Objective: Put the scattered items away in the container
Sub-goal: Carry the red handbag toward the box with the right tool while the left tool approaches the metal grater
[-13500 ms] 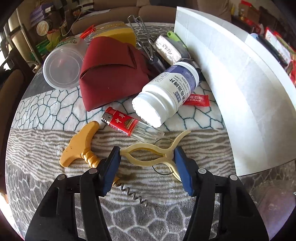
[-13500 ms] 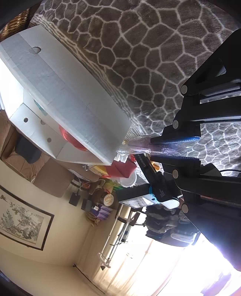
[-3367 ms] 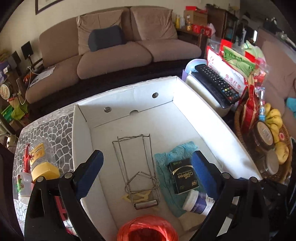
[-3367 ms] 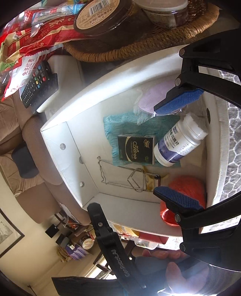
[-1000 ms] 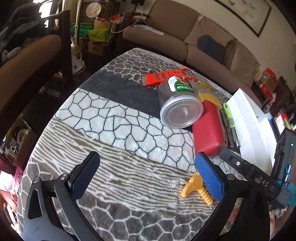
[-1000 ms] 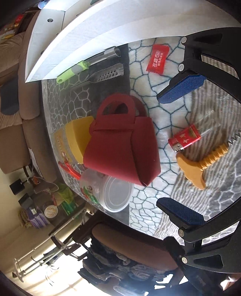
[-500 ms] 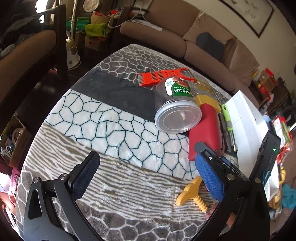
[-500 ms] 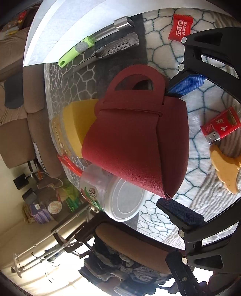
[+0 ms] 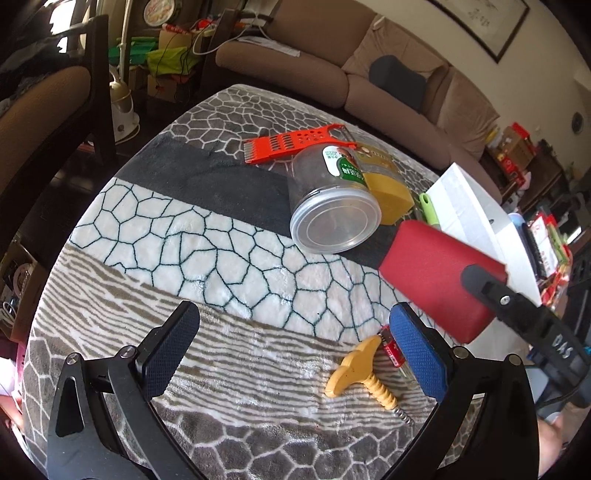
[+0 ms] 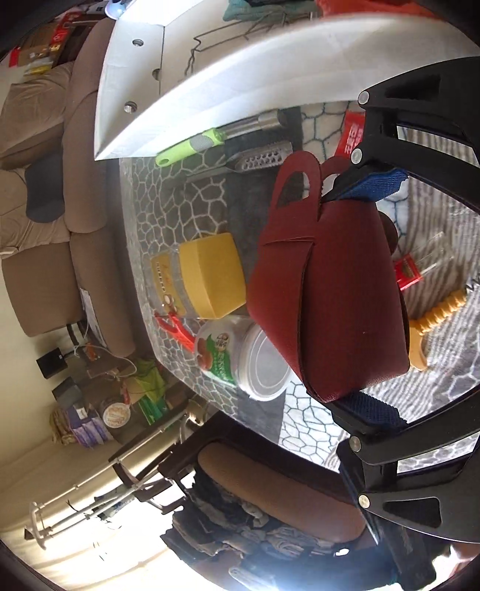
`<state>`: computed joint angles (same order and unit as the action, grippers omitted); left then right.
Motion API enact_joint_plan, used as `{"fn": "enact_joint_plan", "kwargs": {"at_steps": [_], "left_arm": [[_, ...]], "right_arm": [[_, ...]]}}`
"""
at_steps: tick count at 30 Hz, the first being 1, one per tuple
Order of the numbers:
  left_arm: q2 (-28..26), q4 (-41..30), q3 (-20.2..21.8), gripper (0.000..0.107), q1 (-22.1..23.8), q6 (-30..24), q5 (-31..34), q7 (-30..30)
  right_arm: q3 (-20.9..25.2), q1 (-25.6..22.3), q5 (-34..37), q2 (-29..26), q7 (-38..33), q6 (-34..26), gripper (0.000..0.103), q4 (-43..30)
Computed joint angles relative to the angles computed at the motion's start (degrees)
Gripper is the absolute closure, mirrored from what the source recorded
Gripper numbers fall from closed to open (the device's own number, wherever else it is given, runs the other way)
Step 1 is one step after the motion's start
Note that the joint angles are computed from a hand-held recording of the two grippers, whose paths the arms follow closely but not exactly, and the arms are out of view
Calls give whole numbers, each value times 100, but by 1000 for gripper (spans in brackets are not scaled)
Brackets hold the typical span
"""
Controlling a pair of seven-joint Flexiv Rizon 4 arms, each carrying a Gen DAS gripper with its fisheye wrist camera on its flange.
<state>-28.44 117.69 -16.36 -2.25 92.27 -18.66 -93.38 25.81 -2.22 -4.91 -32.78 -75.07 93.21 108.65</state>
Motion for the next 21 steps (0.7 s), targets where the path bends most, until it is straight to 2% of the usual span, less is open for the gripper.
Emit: {"fn": "enact_joint_plan", "kwargs": {"at_steps": [4,5,9,13,15,16,19,21], "left_arm": [[-62,4,-143,4,-12,-274,129,341],[-57,-11,-50,4,-142,-341,200,418],[-105,-376,1180,4,-1402,-711,856,329],[-265,-724,1667,4,-2016,-931,1268,108],[-357,-952,2098,4,-2437,-1126,1493,-379],[-389,-998,2092,4,-2450,-1159,1479,-506],[-438,-947,1574,4,-2053,-1022,1205,-636],[-425,-927,1544,4,-2041,-889,1175,-772]], "right_arm": [[693,-757,216,323,-271,-171,14,92],[878,-952,327,394,-365,-188,14,112],[1580,-1717,840,628,-815,-273,14,186],[2114,-2324,1317,820,-1288,-418,14,265],[2365,-2619,1559,895,-1535,-524,14,286],[2487,-2761,1683,922,-1663,-573,14,291],[2907,-3237,2081,973,-2106,-697,14,275],[3181,-3567,2356,992,-2397,-786,14,222]]}}
